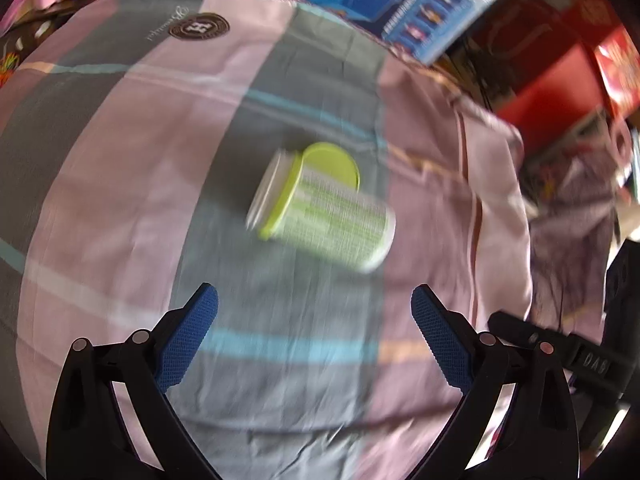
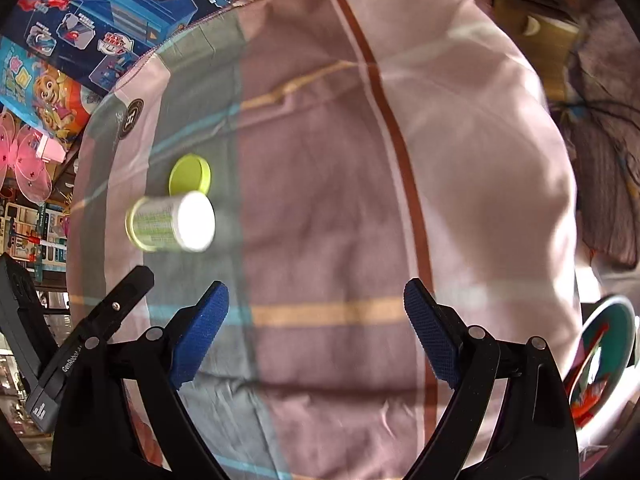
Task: Collect trash
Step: 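Move both open grippers back to the white bottle and yellow lid, then grasp the white Swisse bottle with the left gripper while the right grasps the yellow lid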
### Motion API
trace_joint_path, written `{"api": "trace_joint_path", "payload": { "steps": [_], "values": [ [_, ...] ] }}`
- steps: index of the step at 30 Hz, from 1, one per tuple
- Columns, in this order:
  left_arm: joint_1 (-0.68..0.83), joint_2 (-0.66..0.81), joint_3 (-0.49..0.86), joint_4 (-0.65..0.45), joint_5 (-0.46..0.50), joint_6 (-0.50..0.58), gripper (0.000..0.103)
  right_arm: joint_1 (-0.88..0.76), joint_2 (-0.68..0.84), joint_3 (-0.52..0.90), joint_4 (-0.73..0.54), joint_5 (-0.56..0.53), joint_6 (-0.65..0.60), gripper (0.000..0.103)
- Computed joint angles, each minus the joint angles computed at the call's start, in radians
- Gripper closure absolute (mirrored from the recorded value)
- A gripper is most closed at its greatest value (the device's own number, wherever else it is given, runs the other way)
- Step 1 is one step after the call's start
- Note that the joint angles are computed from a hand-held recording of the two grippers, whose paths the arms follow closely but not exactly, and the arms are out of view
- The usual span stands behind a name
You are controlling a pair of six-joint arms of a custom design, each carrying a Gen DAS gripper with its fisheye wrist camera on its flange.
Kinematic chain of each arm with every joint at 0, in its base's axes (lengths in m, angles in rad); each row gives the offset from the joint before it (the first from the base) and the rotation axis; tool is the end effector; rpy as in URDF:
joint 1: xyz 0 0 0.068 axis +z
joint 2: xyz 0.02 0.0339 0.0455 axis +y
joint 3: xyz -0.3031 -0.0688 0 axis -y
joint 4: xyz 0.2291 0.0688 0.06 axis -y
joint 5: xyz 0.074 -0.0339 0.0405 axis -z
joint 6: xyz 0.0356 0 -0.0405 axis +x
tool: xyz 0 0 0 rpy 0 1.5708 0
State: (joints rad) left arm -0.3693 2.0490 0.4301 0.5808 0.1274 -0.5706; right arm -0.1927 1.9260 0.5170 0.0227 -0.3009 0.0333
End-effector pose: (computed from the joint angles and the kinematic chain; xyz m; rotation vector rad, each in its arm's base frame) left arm 0.2445 -0.0995 0.0567 -0.2231 2.6732 -0.4839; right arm 0.2389 -0.0359 0.0751 0.2872 2.8918 0.4177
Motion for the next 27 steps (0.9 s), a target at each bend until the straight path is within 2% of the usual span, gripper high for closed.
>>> {"api": "trace_joint_path", "payload": {
  "steps": [7, 10, 12, 16, 18, 22, 27],
  "values": [
    [-0.021, 0.05, 0.171, -0.106, -0.081, -0.131, 0.006, 0.024, 0.127, 0.199, -0.109, -0.044, -0.018, 0.018],
    [-0.028, 0.092, 0.233, -0.141, -0.135, -0.128, 0.006, 0.028, 0.182, 0.29, -0.144, -0.015, -0.011, 0.018],
    [-0.035, 0.122, 0.274, -0.18, -0.173, -0.11, 0.006, 0.022, 0.219, 0.345, -0.184, -0.029, -0.013, 0.018],
    [-0.022, 0.171, 0.301, -0.196, -0.183, -0.045, 0.008, 0.035, 0.269, 0.418, -0.235, -0.042, -0.003, 0.018],
    [-0.003, 0.181, 0.289, -0.186, -0.173, 0.003, 0.013, 0.054, 0.274, 0.427, -0.233, -0.039, 0.004, 0.018],
    [0.033, 0.156, 0.247, -0.182, -0.174, 0.086, 0.013, 0.102, 0.288, 0.436, -0.235, -0.03, 0.022, 0.018],
    [0.062, 0.109, 0.184, -0.194, -0.181, 0.142, 0.013, 0.185, 0.291, 0.445, -0.245, 0.023, 0.045, 0.018]
  ]
}}
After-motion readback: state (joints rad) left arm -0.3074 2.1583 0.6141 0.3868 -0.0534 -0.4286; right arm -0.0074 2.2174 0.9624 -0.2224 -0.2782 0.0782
